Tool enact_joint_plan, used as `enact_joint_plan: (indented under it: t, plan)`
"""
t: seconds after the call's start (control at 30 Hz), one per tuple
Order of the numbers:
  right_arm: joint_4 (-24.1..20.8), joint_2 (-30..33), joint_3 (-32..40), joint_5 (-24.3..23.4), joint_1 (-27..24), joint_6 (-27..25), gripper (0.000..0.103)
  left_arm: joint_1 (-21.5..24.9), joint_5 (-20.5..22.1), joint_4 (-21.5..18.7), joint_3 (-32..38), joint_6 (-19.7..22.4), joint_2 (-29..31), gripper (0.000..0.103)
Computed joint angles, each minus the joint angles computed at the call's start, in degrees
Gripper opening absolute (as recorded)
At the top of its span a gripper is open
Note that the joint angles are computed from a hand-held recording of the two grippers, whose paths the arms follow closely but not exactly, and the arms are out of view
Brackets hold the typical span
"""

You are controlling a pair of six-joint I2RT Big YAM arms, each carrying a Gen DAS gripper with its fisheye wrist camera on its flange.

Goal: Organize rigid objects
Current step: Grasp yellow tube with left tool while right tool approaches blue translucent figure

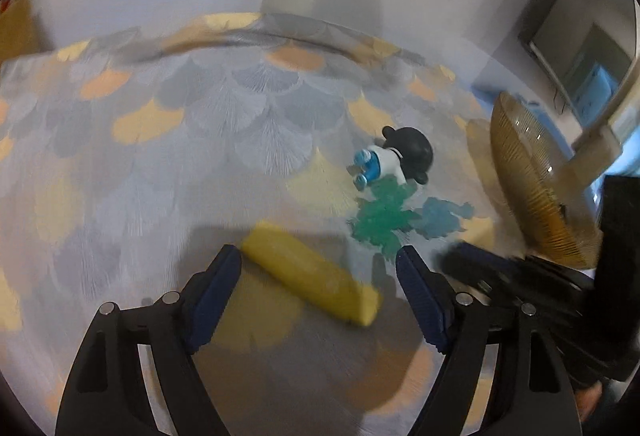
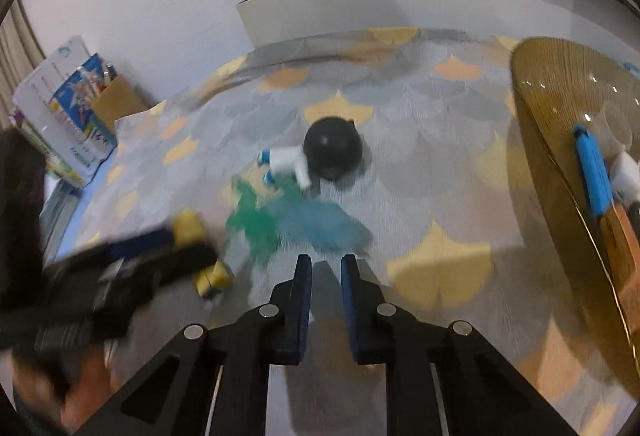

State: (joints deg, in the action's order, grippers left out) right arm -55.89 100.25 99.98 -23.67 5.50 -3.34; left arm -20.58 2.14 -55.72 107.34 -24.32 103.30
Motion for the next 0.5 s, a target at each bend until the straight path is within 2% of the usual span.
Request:
enact_joint_plan:
  t: [0.03, 0.1, 0.23, 0.3, 0.33, 0.37, 0.43, 0.5]
  plan:
    - [1.0, -1.2, -1.7, -1.2, -0.5, -0.5, 0.014, -0.1, -0.9, -1.3, 1.7, 1.3, 1.1, 0.077]
    - [3.5, -2.5, -4.2, -1.6, -0.9, -0.9, 0.014, -0.8, -6.5, -4.5, 4.9, 3.8, 3.2, 0.078]
    - [2.6, -1.8, -4.0, -6.6, -2.2, 0.2, 0.018, -3.3, -14.7, -6.9, 6.4, 6.6, 4.5, 0.077]
    - [2.2, -1.7, -3.9, -7.3, -2.4, 0.7, 0.021, -3.9, -13.2, -7.7, 6.4, 6.3, 4.3, 0.078]
    - [2.0, -1.7, -3.7, -7.2, -2.3, 0.5, 0.022, -4.2, -13.9, -8.0, 6.4, 6.0, 4.3, 0.077]
    - [1.5, -1.6, -3.3, -6.6, -2.0, 0.1, 0.024, -4.4, -14.1, -7.8, 6.0, 5.9, 4.0, 0.074]
    - [-1.4, -0.5, -0.8, -5.3, -1.2, -1.2, 0.026, -4.2, -13.6, -7.4, 4.9, 6.1, 2.9, 0.048]
    - [-2.7, 0.4, 1.5, -5.2, -0.7, -1.4, 0.028, -3.6, -11.8, -7.6, 3.9, 5.9, 2.0, 0.042]
